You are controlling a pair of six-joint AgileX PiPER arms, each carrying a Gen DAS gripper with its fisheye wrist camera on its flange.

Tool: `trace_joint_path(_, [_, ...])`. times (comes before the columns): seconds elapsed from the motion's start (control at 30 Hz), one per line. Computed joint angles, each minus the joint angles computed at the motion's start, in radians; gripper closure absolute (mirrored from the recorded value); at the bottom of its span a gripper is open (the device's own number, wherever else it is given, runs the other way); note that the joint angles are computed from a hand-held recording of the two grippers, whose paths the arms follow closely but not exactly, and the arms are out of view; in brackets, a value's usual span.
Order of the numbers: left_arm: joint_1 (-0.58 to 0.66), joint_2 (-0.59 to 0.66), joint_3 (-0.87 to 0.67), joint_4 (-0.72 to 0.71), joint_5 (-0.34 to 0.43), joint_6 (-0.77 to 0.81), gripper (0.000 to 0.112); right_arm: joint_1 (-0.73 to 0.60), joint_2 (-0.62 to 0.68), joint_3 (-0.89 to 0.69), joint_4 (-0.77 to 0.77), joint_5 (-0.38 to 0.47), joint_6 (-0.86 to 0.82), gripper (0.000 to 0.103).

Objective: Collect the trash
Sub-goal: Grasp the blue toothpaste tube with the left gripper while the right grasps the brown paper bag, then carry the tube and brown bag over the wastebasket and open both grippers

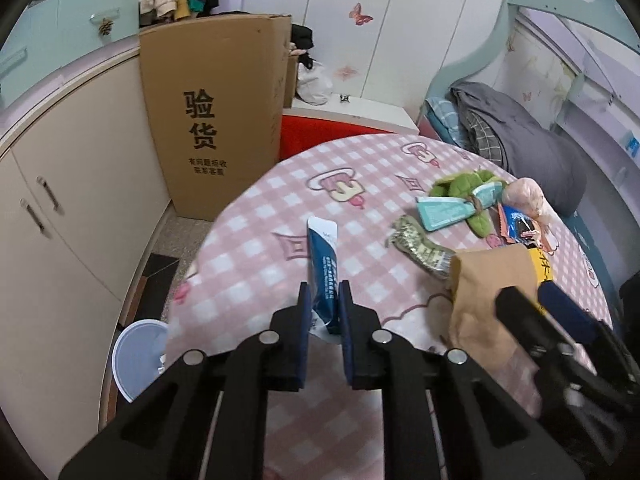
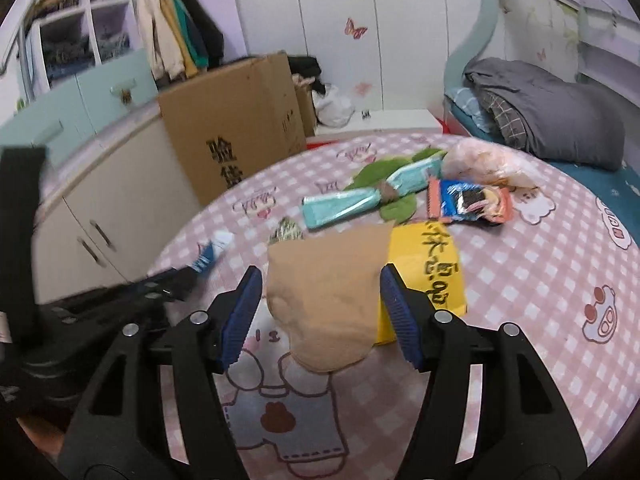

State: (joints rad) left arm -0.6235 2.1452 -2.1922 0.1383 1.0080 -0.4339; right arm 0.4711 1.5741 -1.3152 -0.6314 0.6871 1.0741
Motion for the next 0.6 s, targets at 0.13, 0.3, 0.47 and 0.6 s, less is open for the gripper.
trace_joint_path(0.13, [0.024, -0.039, 0.059, -0.023, -0.017, 0.008, 0.099, 0.019, 0.044, -0.054, -0.006, 0.069, -0.041, 0.086])
trace_joint_path(0.3, [0.04, -0.068, 0.105, -0.053, -0.036, 0.017, 0.099, -0.001, 0.023, -0.023, 0.054, -0.01, -0.101, 0.101])
trace_joint_path(0.47, [0.046, -0.118, 0.163, -0.063, -0.07, 0.025, 0.099, -0.009, -0.044, 0.024, 0.092, -0.113, -0.099, 0.102])
trace_joint_path(0.6, [0.058, -0.165, 0.205, -0.082, -0.097, 0.035, 0.099, 0.014, -0.074, 0.0, 0.091, -0.115, -0.089, 0.102])
